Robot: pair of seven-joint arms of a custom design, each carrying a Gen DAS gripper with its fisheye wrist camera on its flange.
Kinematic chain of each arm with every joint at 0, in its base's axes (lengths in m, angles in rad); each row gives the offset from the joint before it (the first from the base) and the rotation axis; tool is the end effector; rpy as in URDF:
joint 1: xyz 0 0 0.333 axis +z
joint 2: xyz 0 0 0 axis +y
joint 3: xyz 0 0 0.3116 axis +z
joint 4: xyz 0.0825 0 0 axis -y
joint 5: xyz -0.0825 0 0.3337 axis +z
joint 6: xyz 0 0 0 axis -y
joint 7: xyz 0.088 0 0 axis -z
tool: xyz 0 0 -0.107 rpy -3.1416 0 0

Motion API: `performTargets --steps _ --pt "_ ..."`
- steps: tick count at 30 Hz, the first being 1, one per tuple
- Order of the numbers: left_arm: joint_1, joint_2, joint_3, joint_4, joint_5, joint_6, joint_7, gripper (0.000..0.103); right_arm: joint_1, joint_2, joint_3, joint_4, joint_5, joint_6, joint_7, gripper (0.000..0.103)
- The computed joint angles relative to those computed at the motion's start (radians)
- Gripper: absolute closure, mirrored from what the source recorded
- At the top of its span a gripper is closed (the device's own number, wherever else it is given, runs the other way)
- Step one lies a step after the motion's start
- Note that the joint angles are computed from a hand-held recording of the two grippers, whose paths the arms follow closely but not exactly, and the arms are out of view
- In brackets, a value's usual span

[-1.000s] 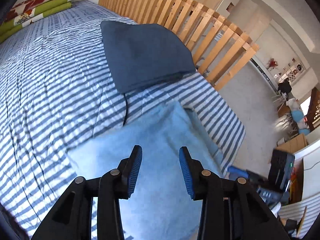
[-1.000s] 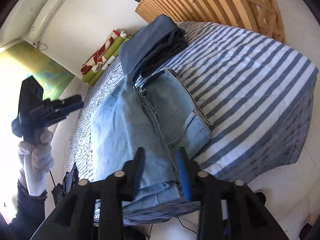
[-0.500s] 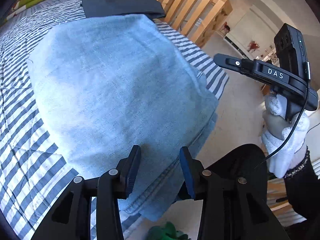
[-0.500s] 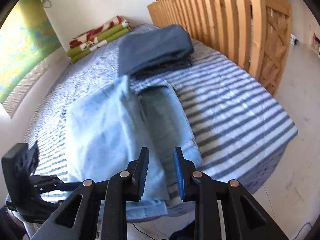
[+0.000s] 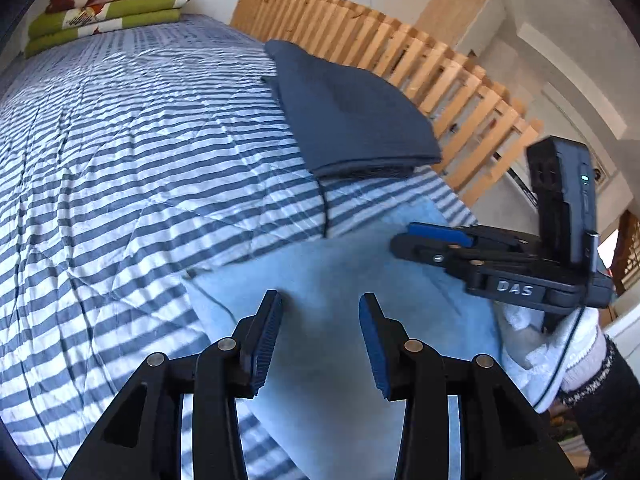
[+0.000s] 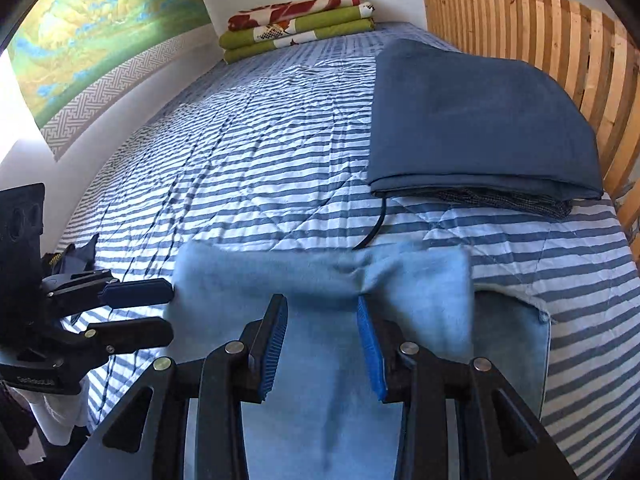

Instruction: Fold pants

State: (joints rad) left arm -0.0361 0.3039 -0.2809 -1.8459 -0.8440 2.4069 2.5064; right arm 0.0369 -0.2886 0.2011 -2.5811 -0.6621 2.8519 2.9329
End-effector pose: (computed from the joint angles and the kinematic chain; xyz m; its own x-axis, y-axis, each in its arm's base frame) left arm 0.5816 -0.1804 0.4197 -0.6533 -0.6441 0.3980 -0.7304 0.3979 -0.5551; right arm 0.3999 0.1338 0.4398 -0.4276 -0.8745 -0.2290 -0.6747 0.4773 -0.5630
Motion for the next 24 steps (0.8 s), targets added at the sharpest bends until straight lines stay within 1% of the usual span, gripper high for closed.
performTargets --steps 1,2,3,4,5,6,7,8,9,10,12,14,16,19,20,21,22,23,24 --pt "-0.028 0.050 0.016 0.042 0.045 0.041 -0.075 0.060 -0.032 -0.005 -0.001 -0.013 -0.031 0.012 0.030 0.071" --pt "-0.044 0.100 0.027 0.090 0.092 0.054 -0.147 0.055 -0.057 -0.010 0.000 -0.020 -0.045 -0.003 0.061 0.071" --pt "-0.053 0.165 0.028 0.158 0.131 0.045 -0.211 0.055 -0.079 -0.009 -0.003 -0.026 -0.055 -0.028 0.088 0.071" --pt "-0.044 0.194 0.026 0.192 0.147 0.023 -0.244 0.055 -0.083 -0.012 -0.018 -0.037 -0.047 -0.050 0.094 0.071" --pt "-0.033 0.198 0.015 0.197 0.152 0.024 -0.252 0.055 -0.075 -0.014 -0.041 -0.044 -0.018 -0.075 0.075 0.071" --pt "-0.020 0.185 -0.002 0.179 0.150 0.050 -0.234 0.055 -0.070 -0.025 -0.057 -0.056 0.000 -0.087 0.062 0.071" --pt "-0.008 0.155 -0.015 0.143 0.149 0.078 -0.216 0.056 -0.072 -0.056 -0.055 -0.075 -0.002 -0.098 0.070 0.071" --pt "0.006 0.137 -0.028 0.131 0.143 0.075 -0.203 0.058 -0.073 -0.096 -0.045 -0.092 -0.004 -0.120 0.078 0.069" --pt "0.031 0.114 -0.047 0.113 0.115 0.046 -0.176 0.058 -0.071 -0.142 -0.030 -0.108 0.000 -0.150 0.089 0.069" --pt "0.050 0.088 -0.058 0.094 0.088 0.013 -0.149 0.058 -0.054 -0.190 -0.029 -0.130 0.021 -0.160 0.083 0.069" --pt "0.067 0.026 -0.061 0.037 0.050 -0.056 -0.088 0.058 0.004 -0.275 -0.036 -0.173 0.099 -0.163 0.037 0.069" --pt "0.072 -0.053 -0.055 -0.046 0.009 -0.128 -0.017 0.058 0.060 -0.339 -0.016 -0.207 0.161 -0.159 -0.007 0.069" --pt "0.058 -0.110 -0.043 -0.116 -0.012 -0.187 0.033 0.058 0.110 -0.368 0.026 -0.213 0.212 -0.189 -0.042 0.069" --pt "0.029 -0.180 -0.023 -0.215 -0.046 -0.265 0.080 0.058 0.166 -0.363 0.073 -0.217 0.278 -0.212 -0.059 0.069" --pt "0.014 -0.202 -0.016 -0.249 -0.049 -0.275 0.098 0.058 0.186 -0.362 0.077 -0.226 0.300 -0.211 -0.064 0.069" --pt "-0.007 -0.229 -0.013 -0.292 -0.049 -0.256 0.127 0.058 0.205 -0.363 0.082 -0.235 0.321 -0.219 -0.068 0.069" --pt "-0.033 -0.253 -0.012 -0.337 -0.041 -0.204 0.150 0.058 0.222 -0.368 0.084 -0.246 0.340 -0.234 -0.072 0.069" --pt "-0.059 -0.271 -0.012 -0.377 -0.024 -0.146 0.162 0.058 0.237 -0.368 0.089 -0.251 0.359 -0.272 -0.076 0.069" --pt "-0.081 -0.286 -0.008 -0.411 -0.020 -0.101 0.188 0.058 0.242 -0.359 0.103 -0.240 0.372 -0.351 -0.075 0.071"
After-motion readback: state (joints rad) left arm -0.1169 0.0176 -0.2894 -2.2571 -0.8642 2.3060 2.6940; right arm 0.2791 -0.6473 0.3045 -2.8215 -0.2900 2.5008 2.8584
